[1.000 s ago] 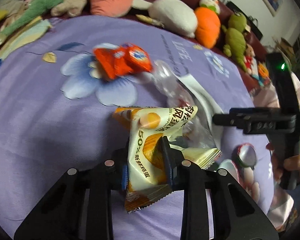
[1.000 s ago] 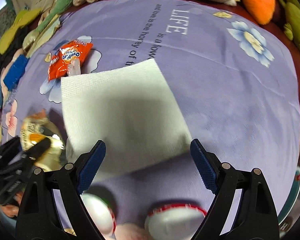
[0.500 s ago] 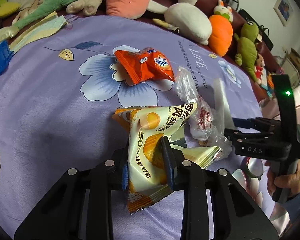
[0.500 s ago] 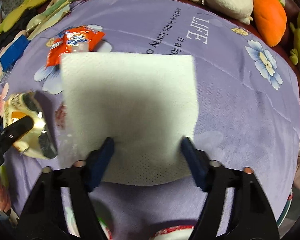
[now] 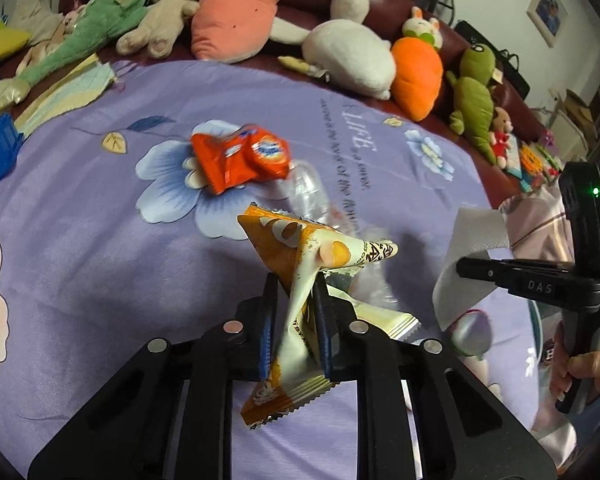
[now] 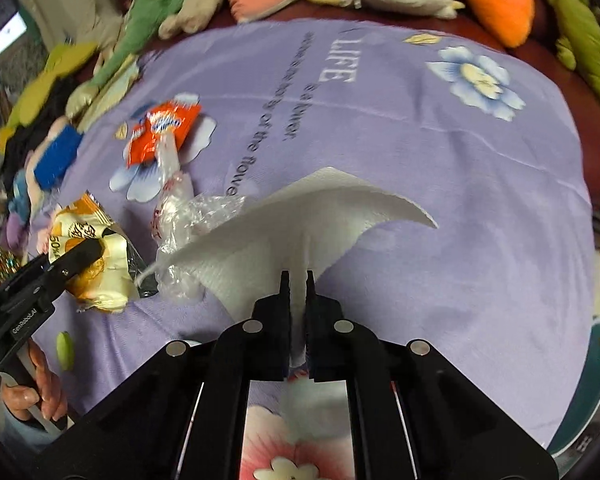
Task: Collect trash
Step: 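Grasp the yellow snack bag with the left tool while the right tool grasps the white napkin, then carry the yellow snack bag and napkin over the teal wastebasket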
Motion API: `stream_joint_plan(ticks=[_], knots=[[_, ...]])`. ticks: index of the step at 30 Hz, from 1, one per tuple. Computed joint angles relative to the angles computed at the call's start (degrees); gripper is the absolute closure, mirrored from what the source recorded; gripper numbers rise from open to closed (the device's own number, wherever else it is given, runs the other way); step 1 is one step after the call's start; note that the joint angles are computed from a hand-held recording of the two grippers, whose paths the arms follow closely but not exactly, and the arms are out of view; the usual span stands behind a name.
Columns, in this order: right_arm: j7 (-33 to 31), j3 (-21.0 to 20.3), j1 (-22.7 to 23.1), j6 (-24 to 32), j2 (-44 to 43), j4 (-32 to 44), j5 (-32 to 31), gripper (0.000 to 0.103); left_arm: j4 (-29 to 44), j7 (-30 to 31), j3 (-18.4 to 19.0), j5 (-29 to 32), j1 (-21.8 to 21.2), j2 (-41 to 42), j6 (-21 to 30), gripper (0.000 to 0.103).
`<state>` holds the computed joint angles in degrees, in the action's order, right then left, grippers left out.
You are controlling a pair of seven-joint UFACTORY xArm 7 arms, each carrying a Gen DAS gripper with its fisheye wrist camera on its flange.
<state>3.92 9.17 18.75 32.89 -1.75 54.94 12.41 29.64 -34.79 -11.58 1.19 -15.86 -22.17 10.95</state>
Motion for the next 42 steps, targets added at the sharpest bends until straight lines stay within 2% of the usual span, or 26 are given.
stream_joint_plan(ticks=[10,19,25,30,36,42], knots=[[-4.04,-2.96,-1.5,0.15,-9.09,-6.43,5.7,0.097,6.78,-4.59,-5.57,5.31,0.7,1.0,3.28,0.085],[-6.38,-7.3,-4.24,-0.19,-21.22,-15.15,6.91,0.097,19.12,-8.99,-9.69,13.11,-3.11,10.87,6.48,0.085],[-7.12,-12.48,-10.38,1.95,-32.1,-22.48,4.49,0.097,32.34,-7.33,-9.53,15.79,-10.21,24.23,7.96,0.085],[-8.48,-18.02,-19.84,6.12,-38.61,-26.64,0.06,0.097,47.77,-2.63,-9.32,15.14,-17.3,38.3,11.29,0.085],[-12.84,-24.47,-29.29,7.89,-37.61,-28.0,-1.81,0.095,66.12,2.43,-6.7,13.89,-26.23,52.1,18.33,0.085],[-18.02,-27.8,-33.32,7.13,-31.64,-27.4,0.98,0.094,82.75,6.76,-2.89,10.77,-33.13,63.01,25.61,0.085]])
